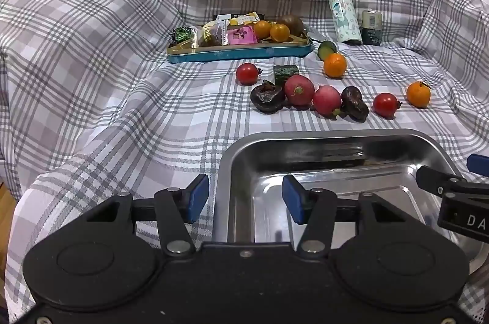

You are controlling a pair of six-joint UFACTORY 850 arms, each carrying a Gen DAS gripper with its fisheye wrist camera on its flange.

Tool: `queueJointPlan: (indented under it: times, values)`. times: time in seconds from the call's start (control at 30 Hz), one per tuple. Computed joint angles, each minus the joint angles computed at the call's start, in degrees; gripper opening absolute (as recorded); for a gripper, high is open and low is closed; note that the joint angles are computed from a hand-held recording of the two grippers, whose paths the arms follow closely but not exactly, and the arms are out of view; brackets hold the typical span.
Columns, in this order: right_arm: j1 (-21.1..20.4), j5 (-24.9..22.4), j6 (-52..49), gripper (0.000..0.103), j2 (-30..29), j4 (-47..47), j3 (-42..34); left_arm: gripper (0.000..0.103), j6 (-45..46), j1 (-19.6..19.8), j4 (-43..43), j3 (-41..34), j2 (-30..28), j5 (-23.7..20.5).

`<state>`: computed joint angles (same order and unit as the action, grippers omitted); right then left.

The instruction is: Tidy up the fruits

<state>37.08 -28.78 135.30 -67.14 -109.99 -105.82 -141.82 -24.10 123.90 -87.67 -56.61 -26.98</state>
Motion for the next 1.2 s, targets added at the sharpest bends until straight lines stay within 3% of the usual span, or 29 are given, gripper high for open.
queueJointPlan:
  times: [0.53,1.2]
  values:
    - [0.08,-0.21,3.44,0.082,0.39,-4.24,0.94,0.059,5.28,-0.13,-6.50,-0.64,0.28,1.41]
    - [-0.12,1.75,1.18,0.082,0.23,-1.08,0.07,0.059,2.76,-0.05,-3.48,-0.77,-0.07,1.95]
